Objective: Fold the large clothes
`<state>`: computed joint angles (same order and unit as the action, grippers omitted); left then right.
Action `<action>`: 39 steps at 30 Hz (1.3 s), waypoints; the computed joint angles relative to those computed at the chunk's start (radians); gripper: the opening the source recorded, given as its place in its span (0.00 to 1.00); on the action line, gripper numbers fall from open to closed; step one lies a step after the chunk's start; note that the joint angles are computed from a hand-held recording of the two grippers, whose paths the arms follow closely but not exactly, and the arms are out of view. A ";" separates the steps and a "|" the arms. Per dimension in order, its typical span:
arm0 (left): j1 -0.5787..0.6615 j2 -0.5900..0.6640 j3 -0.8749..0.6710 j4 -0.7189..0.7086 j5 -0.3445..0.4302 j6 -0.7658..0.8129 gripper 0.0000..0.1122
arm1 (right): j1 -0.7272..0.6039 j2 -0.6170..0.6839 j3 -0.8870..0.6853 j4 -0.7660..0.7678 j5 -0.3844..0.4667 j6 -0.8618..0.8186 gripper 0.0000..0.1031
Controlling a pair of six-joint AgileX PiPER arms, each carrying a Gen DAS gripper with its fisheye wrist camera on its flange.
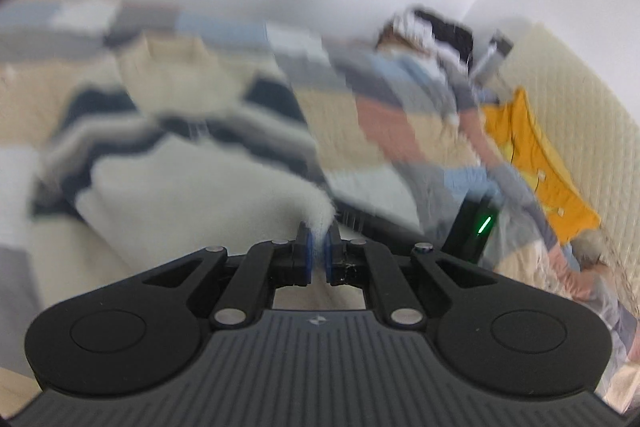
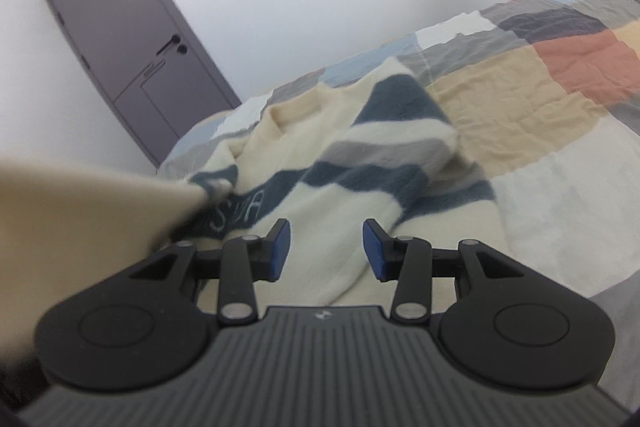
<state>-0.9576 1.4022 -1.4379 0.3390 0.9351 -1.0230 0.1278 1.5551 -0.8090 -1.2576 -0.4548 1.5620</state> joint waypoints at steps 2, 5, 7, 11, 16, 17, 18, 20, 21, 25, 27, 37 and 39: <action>0.048 0.026 0.134 -0.065 -0.151 0.019 0.06 | -0.018 0.008 -0.007 -0.010 -0.009 0.024 0.43; 0.104 0.092 0.265 -0.172 -0.337 0.073 0.06 | -0.045 0.014 -0.008 -0.027 -0.027 0.052 0.43; 0.132 0.117 0.325 -0.213 -0.415 0.104 0.07 | -0.060 0.015 -0.005 -0.040 -0.039 0.059 0.43; 0.178 0.131 0.400 -0.343 -0.507 0.218 0.21 | -0.071 0.018 -0.006 -0.084 -0.047 0.091 0.43; 0.214 0.022 0.477 -0.287 -0.487 0.210 0.50 | -0.057 0.031 -0.019 -0.141 -0.046 0.136 0.43; 0.237 -0.003 0.487 -0.287 -0.468 0.220 0.50 | -0.050 0.034 -0.023 -0.161 -0.041 0.156 0.43; 0.262 -0.025 0.493 -0.275 -0.446 0.226 0.51 | -0.040 0.038 -0.031 -0.190 -0.034 0.186 0.43; 0.329 -0.049 0.491 -0.231 -0.390 0.233 0.51 | -0.022 0.043 -0.037 -0.213 -0.021 0.210 0.43; 0.368 -0.049 0.480 -0.207 -0.362 0.231 0.51 | -0.008 0.044 -0.042 -0.235 -0.001 0.234 0.48; 0.542 0.018 0.396 -0.130 -0.328 0.311 0.51 | 0.026 0.069 -0.064 -0.284 0.039 0.283 0.64; 0.600 0.090 0.323 -0.034 -0.308 0.293 0.51 | 0.035 0.086 -0.068 -0.219 0.046 0.226 0.64; 0.772 0.493 -0.093 0.049 -0.318 0.380 0.51 | 0.107 0.181 -0.142 0.153 0.146 -0.162 0.64; 0.787 0.574 -0.185 0.061 -0.296 0.379 0.51 | 0.115 0.206 -0.163 0.261 0.154 -0.289 0.64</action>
<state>-0.1704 1.9760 -1.6227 0.4005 0.6387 -0.6438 0.2423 1.7611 -0.9718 -0.9968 -0.3013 1.2734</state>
